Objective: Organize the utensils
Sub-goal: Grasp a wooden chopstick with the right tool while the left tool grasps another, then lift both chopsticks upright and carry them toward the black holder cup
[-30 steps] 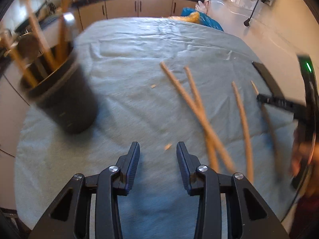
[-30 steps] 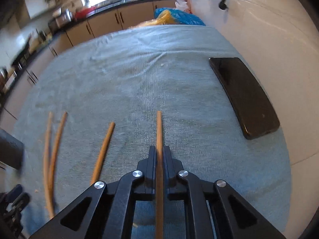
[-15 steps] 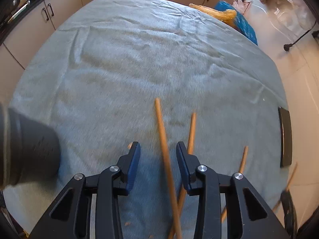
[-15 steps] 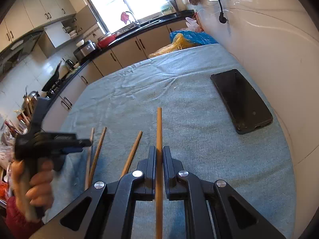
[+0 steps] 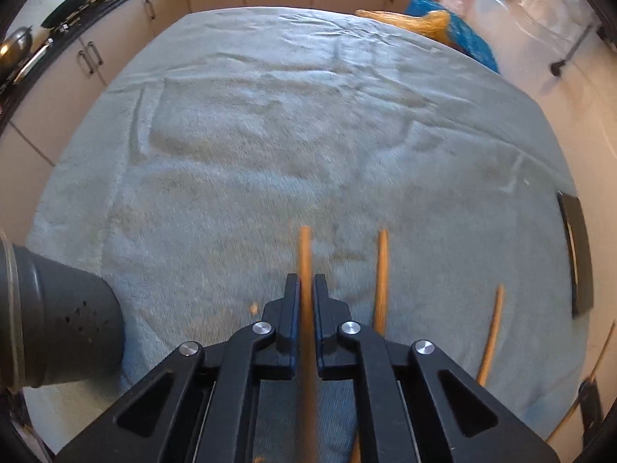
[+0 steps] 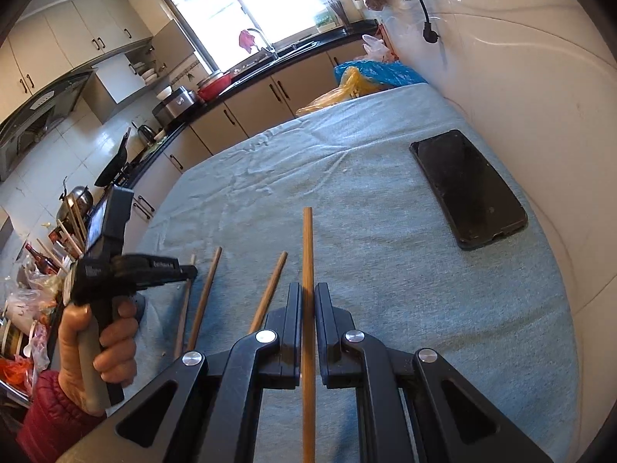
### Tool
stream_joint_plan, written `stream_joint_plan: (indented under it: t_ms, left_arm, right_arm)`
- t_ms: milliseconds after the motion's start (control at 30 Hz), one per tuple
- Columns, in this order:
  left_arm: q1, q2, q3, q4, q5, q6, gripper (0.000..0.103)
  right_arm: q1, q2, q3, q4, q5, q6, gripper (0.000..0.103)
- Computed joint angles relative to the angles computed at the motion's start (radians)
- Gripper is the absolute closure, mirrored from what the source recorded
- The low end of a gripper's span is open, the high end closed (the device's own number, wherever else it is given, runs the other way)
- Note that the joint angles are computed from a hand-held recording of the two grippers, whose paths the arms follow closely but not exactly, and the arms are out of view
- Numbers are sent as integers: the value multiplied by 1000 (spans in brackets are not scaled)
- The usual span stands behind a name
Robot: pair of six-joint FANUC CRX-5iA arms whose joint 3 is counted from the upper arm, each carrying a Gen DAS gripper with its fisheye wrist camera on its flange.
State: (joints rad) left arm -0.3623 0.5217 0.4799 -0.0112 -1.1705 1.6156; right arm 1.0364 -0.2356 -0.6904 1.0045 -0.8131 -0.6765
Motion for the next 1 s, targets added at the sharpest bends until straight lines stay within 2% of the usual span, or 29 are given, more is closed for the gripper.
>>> stream_joint_plan:
  t_ms: [133, 333, 500, 633, 800, 1000]
  left_arm:
    - [30, -103, -157, 97, 105, -90, 97]
    - [68, -340, -431, 243, 335, -277, 97]
    - [83, -461, -546, 330, 450, -386, 97]
    - [109, -537, -623, 407, 500, -478, 97]
    - [161, -606, -693, 515, 509, -578, 97]
    - [200, -639, -732, 571, 518, -622, 97]
  right_arm:
    - [26, 1, 10, 31, -30, -23, 96]
    - [60, -4, 2, 166, -79, -106, 96]
    - [83, 18, 15, 266, -125, -154, 96]
    - [87, 48, 44, 310, -137, -150, 96]
    - [86, 85, 82, 352, -141, -134, 96]
    - [87, 124, 122, 391, -144, -126, 96]
